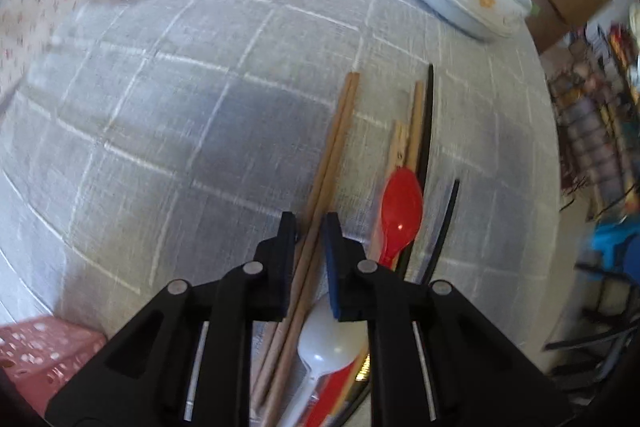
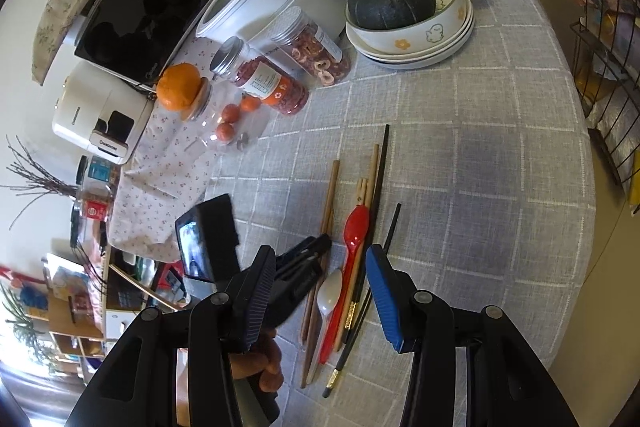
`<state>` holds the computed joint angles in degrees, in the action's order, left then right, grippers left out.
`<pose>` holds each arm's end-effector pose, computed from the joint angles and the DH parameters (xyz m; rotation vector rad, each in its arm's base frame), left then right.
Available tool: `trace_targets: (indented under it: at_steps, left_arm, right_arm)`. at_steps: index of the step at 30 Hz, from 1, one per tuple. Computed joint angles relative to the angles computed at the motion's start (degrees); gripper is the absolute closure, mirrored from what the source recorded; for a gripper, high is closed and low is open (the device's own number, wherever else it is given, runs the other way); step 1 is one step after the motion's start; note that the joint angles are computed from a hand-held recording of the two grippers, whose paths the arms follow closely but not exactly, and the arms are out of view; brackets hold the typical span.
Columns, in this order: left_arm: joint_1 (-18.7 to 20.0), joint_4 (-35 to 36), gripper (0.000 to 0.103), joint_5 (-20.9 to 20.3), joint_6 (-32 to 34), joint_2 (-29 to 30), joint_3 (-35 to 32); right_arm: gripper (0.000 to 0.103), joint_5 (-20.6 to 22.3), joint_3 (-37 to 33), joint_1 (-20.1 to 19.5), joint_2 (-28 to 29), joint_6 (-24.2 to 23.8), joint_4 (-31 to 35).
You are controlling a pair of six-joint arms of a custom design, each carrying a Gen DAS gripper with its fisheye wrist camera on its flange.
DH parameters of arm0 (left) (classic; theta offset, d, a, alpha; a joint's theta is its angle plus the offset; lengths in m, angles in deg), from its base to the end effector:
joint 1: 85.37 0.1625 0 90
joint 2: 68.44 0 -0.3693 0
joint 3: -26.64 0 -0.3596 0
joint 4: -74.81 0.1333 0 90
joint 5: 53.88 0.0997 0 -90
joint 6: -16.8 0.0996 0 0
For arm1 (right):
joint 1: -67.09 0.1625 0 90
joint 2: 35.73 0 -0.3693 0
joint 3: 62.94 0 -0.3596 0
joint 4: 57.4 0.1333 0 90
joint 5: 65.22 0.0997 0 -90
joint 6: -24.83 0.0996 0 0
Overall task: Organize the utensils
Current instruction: 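Close the left tool on the wooden chopsticks beside the red spoon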
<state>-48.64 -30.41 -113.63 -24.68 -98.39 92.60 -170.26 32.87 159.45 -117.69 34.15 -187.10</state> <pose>-0.4301 -0.5499 0.0196 0.3828 2.4919 -0.1880 0.1293 -0.5276 0.3990 -0.2591 -2.8387 0.6887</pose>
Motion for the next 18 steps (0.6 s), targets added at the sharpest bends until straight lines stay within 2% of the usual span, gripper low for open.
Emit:
trace_targets:
  at_steps: [4,11,13,16,18]
  left_arm:
    - [-0.18,2.18,0.087,1.46,-3.04,1.08,-2.56]
    - [1.46,4.0,0.087,2.37,-3.3,1.9,-5.81]
    - [1.99,1.07,0.087,1.5,-1.96,1.53,-5.39]
    - [2.35,4.57,0.087,3.93,-2.03,3.83,-9.16]
    - [1.83,3.68,0.087,4.42,-1.41,3.96,-8.48]
  right_arm:
    - [0.055,0.07,0.01,0.1,0.1,-0.17,0.29]
    - [0.055,-0.41,0.0,0.1,0.01,-0.29,0.13]
    - [0.055,-0.26,-0.01,0.11,-0.02,-0.39,0.14]
    - [0.055,-0.38,0.12,0.09,-0.08,-0.37,-0.11]
    - [0.055,-0.47,0.03,0.01,0.0,-0.07,0.04]
